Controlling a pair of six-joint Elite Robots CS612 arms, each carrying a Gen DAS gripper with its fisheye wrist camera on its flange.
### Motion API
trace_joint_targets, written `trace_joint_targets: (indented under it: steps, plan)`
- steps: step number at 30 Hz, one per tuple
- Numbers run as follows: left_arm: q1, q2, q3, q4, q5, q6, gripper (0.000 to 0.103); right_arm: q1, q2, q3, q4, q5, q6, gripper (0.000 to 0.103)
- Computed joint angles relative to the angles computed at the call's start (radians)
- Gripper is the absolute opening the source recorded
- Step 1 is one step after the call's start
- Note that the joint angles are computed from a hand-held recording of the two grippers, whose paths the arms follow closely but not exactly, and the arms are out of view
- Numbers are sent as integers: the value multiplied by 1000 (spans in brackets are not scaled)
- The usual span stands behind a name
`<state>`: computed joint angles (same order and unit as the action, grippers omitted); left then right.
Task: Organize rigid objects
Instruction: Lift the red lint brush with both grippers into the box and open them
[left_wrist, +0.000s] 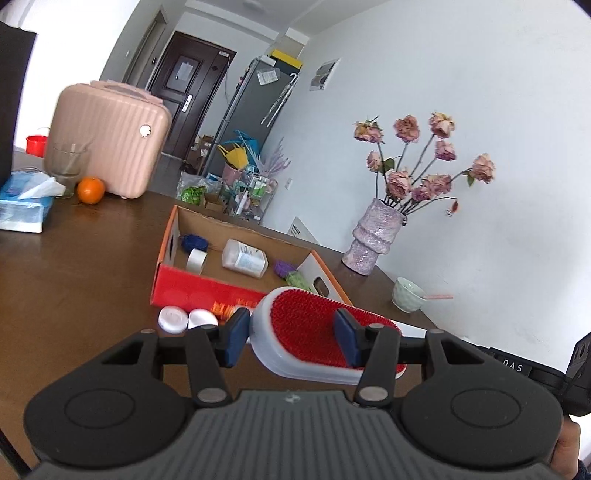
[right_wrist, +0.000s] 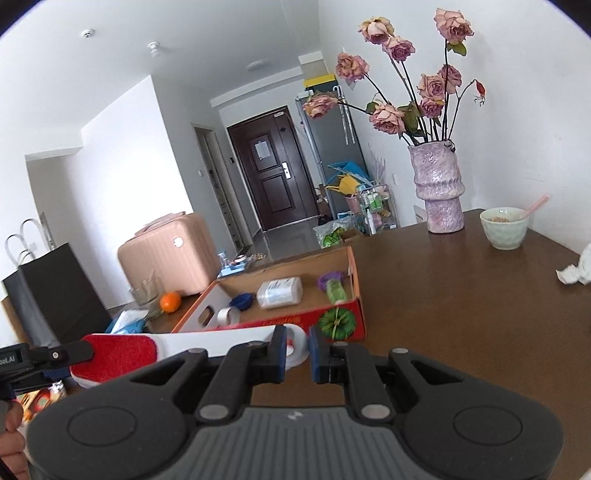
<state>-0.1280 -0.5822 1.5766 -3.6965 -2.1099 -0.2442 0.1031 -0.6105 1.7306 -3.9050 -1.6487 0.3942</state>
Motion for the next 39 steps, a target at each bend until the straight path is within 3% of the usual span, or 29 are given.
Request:
trace_joint_targets:
  steps: [6, 16, 22, 27, 31, 34, 38, 39]
  plan:
    - [-12, 83, -212, 182, 31, 5, 50, -36, 58, -156, 130, 51, 29, 13]
    - [-27, 247, -575, 471, 137, 70, 51, -70, 239, -557, 445, 130, 46, 13]
    - [-16, 288, -612, 531, 153, 124, 51, -61, 305, -672, 560, 134, -20, 13]
    - [-22, 267, -535, 428, 179, 263, 58, -38, 316, -678, 551, 77, -146, 16]
    - [-39, 257, -499, 382, 238, 337, 60, -40, 326, -683, 529, 126, -158, 16]
    - [-43, 250, -483, 359, 256, 346, 60, -33, 323, -675, 515, 98, -182, 16]
    - [-40, 224, -431, 311, 265, 314, 63, -31, 294, -614, 443, 78, -144, 19]
    - [-40, 211, -401, 277, 278, 302, 67, -30, 283, -591, 424, 66, -146, 20]
